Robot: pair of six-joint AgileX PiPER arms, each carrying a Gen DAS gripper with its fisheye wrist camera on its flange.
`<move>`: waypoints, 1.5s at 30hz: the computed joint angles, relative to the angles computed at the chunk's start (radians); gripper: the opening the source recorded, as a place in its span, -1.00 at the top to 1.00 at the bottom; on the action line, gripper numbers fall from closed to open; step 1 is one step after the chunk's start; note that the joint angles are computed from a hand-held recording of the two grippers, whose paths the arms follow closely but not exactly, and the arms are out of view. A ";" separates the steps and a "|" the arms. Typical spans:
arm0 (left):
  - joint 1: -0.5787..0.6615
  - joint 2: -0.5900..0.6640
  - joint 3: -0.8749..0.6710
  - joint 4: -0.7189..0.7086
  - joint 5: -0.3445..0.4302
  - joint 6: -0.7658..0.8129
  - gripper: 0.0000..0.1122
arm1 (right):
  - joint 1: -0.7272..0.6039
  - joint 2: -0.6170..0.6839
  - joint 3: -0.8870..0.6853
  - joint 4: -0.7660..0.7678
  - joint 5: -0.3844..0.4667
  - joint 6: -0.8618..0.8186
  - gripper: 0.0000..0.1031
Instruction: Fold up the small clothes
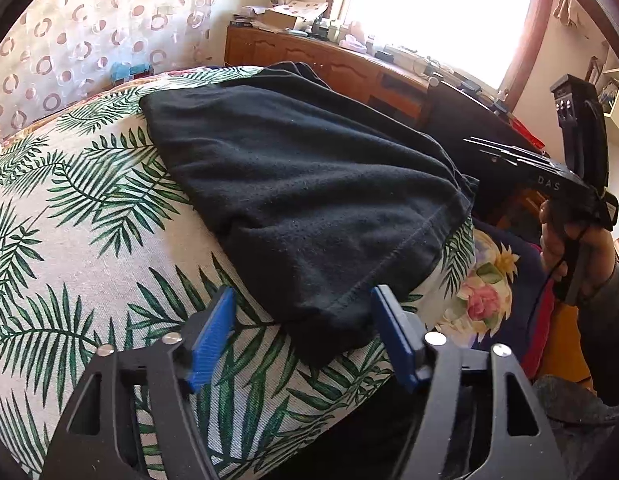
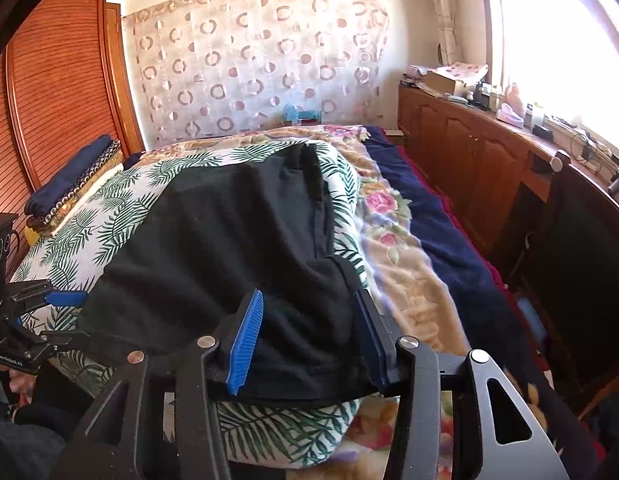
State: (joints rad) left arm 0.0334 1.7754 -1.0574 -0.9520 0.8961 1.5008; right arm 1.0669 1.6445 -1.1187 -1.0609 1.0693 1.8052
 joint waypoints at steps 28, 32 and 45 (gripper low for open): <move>-0.014 -0.086 -0.215 -0.128 0.167 -0.091 0.89 | -0.055 0.059 -0.058 0.070 -0.191 -0.372 -0.37; -0.010 -0.067 -0.239 -0.146 0.164 -0.106 0.89 | -0.132 0.072 -0.039 0.138 -0.179 -0.495 -0.28; -0.042 0.215 -0.664 -0.066 0.089 -0.355 0.89 | -0.422 0.070 -0.333 0.161 -0.243 -0.919 0.82</move>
State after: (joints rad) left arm -0.0091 1.9906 -1.7210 -1.0179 0.9846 1.1461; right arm 0.6447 1.7143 -1.4516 -0.8999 0.8267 0.8860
